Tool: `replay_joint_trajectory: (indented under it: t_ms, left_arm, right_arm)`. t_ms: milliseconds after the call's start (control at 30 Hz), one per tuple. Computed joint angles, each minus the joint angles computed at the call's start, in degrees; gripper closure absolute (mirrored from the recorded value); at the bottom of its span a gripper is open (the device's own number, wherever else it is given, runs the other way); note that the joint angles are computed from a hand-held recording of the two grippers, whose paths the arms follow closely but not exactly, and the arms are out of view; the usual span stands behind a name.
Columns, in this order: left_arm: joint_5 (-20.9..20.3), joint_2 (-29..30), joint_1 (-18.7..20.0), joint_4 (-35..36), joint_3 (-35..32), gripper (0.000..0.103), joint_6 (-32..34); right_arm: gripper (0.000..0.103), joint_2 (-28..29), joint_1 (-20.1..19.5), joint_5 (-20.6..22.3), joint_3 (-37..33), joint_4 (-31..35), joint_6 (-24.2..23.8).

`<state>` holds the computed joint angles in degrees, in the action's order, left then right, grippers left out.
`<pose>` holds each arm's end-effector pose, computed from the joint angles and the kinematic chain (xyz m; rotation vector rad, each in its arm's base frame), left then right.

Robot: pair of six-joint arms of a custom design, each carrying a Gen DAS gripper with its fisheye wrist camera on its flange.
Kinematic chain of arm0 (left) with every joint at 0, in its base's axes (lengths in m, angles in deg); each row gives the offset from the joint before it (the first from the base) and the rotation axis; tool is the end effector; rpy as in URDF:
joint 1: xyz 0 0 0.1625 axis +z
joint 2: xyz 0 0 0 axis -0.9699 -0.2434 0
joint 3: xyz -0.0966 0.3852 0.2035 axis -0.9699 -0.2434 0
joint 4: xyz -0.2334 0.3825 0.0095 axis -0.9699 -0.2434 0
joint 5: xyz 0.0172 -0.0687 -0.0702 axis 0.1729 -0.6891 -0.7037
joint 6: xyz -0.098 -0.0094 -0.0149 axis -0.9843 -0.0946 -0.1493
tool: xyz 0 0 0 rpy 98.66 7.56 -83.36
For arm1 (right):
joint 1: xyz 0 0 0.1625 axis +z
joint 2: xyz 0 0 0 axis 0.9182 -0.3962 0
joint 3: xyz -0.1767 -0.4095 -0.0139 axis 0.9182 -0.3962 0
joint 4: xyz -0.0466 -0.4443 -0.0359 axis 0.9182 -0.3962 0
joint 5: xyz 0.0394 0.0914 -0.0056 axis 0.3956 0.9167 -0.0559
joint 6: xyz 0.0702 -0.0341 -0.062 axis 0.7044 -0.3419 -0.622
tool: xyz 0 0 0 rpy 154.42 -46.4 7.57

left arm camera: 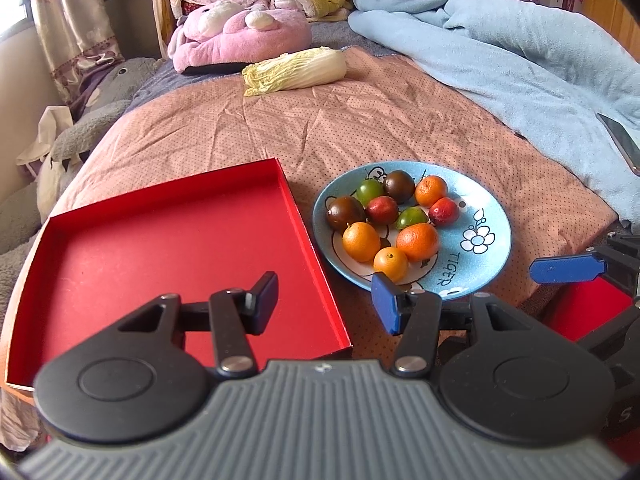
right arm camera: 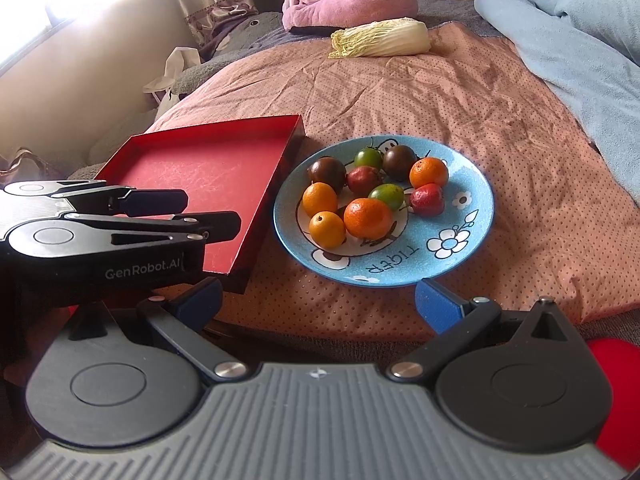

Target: Organize fruits

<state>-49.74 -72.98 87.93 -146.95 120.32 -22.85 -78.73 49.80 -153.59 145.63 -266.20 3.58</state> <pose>-0.2142 -0.2625 0.1862 0.4023 2.1876 -0.8867 0.2426 -0.2833 0.1456 0.8331 -2.5582 0.5932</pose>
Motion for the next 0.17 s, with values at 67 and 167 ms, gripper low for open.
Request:
replay_joint_trajectory:
  t_ms: [67,167]
  left_arm:
    - [0.0,-0.2,0.0,0.1,0.0,0.049,-0.2]
    - [-0.6,-0.1,0.1,0.6,-0.3,0.049,-0.5]
  right_arm:
    - [0.0,0.0,-0.1,0.0,0.1,-0.2,0.0]
    - [0.0,0.0,-0.1,0.1,0.1,-0.3,-0.1]
